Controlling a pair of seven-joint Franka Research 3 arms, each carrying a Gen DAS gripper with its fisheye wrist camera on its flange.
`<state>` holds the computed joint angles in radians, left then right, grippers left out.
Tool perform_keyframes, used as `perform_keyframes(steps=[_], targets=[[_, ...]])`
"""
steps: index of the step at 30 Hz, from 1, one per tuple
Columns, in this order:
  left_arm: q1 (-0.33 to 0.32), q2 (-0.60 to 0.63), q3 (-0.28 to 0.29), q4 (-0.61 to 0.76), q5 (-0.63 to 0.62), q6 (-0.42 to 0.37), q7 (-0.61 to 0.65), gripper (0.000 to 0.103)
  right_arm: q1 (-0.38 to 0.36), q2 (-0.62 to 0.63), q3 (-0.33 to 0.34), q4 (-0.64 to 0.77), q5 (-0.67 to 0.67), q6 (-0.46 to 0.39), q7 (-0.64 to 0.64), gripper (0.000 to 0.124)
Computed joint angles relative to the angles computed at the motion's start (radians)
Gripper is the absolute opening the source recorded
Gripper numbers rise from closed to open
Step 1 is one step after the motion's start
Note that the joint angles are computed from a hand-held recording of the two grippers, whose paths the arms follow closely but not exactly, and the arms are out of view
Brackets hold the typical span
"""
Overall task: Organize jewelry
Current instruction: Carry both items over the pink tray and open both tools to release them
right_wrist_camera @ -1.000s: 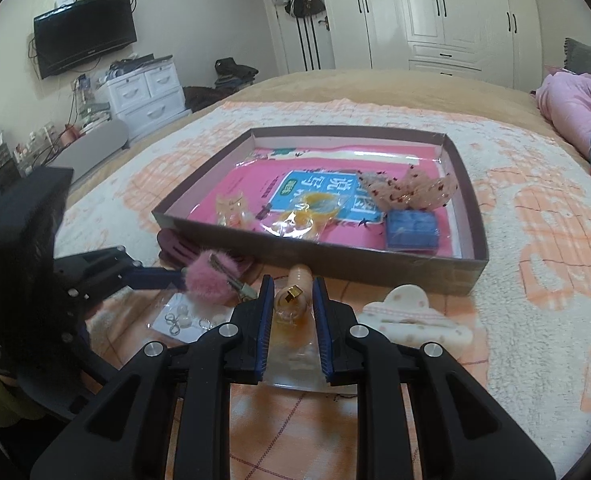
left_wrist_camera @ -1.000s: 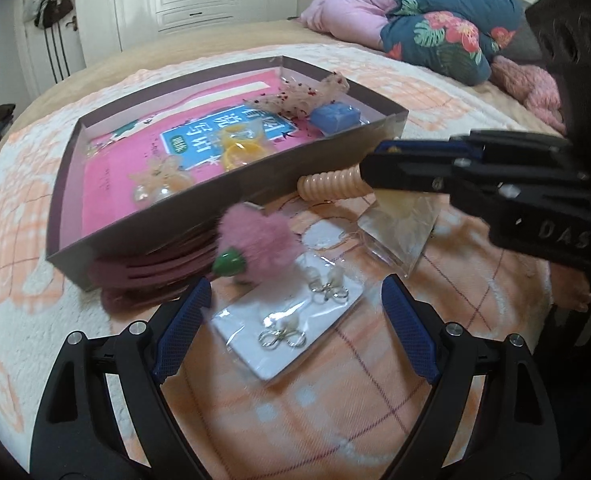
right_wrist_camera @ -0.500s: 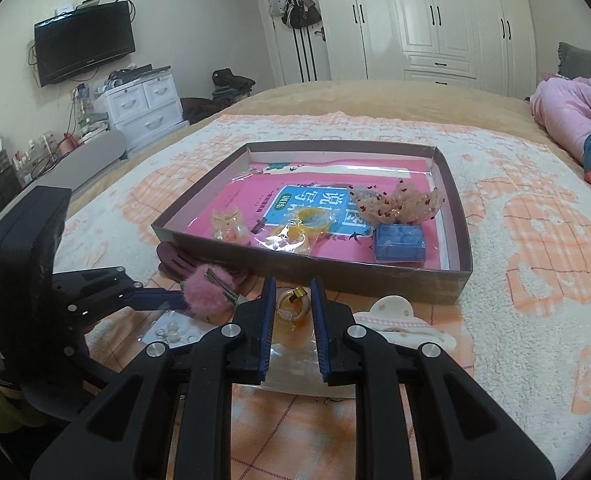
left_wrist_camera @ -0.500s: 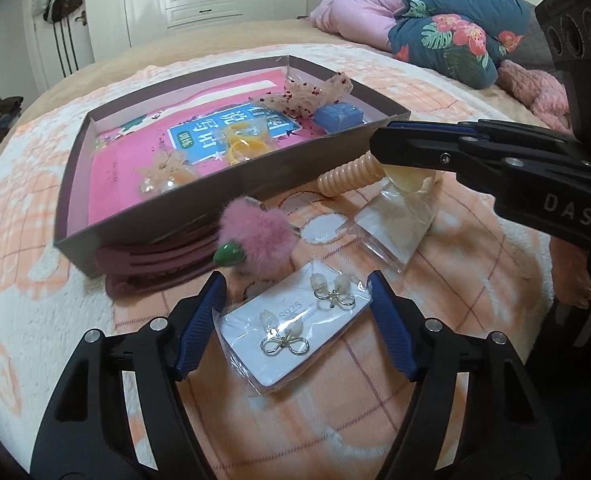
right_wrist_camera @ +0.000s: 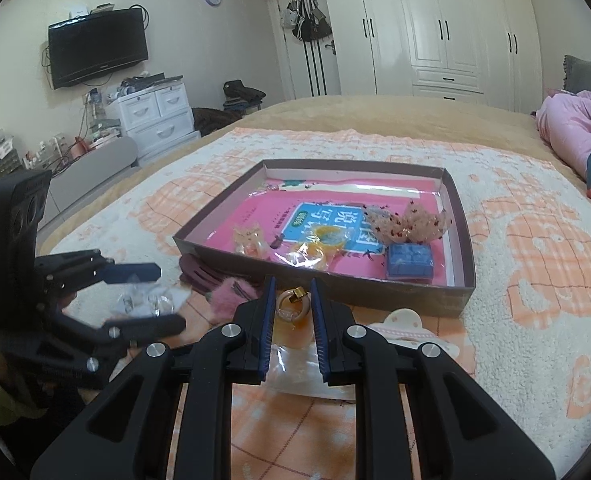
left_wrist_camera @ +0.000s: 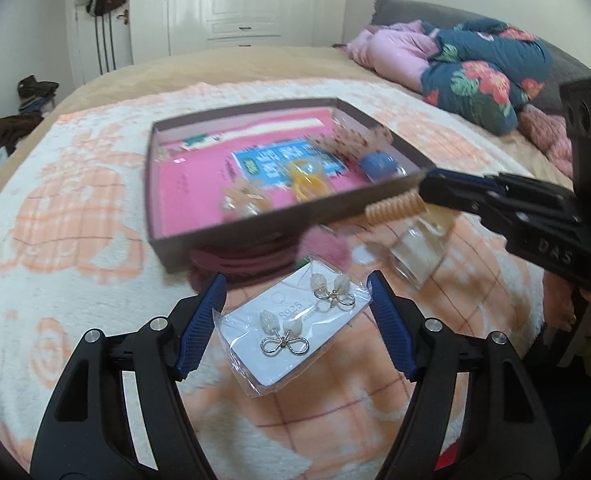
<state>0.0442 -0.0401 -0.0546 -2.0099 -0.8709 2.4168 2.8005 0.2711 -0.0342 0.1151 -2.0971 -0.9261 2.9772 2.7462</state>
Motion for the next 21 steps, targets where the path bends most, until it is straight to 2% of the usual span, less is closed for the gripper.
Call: perform_keyframes(steps=[8, 21], targets=[[0.01, 0.026, -0.003, 0.052, -0.025, 0.015, -0.021, 0.063, 0.003, 0.013, -0.003, 0.049, -0.068, 0.009, 0.036, 0.017], [0.027, 0.087, -0.037, 0.14, -0.033, 0.052, -0.073, 0.063, 0.019, 0.044, -0.044, 0.117, -0.125, -0.002, 0.074, 0.017]])
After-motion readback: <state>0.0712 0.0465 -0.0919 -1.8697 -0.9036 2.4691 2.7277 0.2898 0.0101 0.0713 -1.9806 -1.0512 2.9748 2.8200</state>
